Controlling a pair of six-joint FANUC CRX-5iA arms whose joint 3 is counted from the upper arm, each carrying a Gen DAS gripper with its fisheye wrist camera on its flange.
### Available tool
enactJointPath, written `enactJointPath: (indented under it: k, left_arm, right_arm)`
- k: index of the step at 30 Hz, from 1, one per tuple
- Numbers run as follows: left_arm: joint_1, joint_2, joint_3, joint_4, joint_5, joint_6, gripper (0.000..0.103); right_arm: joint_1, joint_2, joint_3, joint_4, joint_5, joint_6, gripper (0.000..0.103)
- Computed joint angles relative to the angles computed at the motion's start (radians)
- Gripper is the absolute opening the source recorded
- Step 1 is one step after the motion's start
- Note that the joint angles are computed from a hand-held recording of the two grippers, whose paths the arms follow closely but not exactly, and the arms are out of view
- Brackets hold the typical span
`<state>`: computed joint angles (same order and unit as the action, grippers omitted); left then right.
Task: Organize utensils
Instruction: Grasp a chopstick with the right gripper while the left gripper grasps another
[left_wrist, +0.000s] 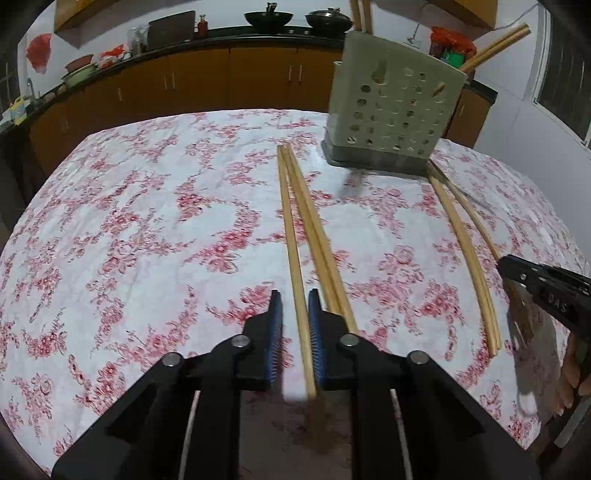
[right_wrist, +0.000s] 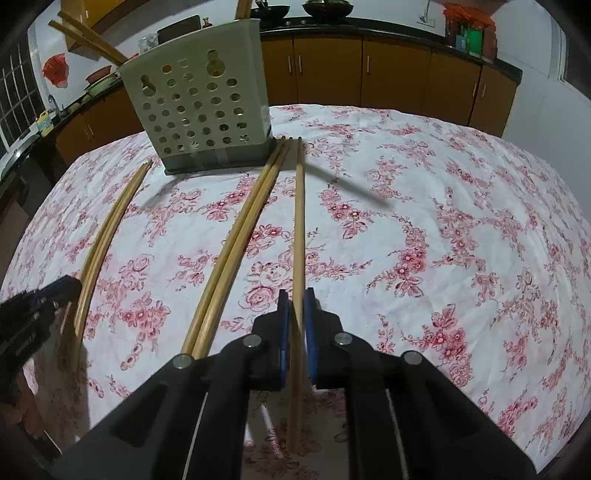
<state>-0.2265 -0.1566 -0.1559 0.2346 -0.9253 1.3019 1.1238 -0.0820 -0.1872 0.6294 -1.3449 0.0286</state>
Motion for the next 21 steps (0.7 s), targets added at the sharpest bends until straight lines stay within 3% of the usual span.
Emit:
enactJointPath:
  k: [9,21]
  left_arm:
    - [0.039,0.059,0.069,-0.061,0.003,0.050,0.008]
    - [0.068,0.073,0.064,-0.009,0.013,0.022,0.008]
  right_arm:
    - [-0.025,-0.019,-0.028,0.020,-0.001,-0.031,0.008]
    - [-0.037,-0.002,-0.046,0.070,-0.012,-0.029,0.009]
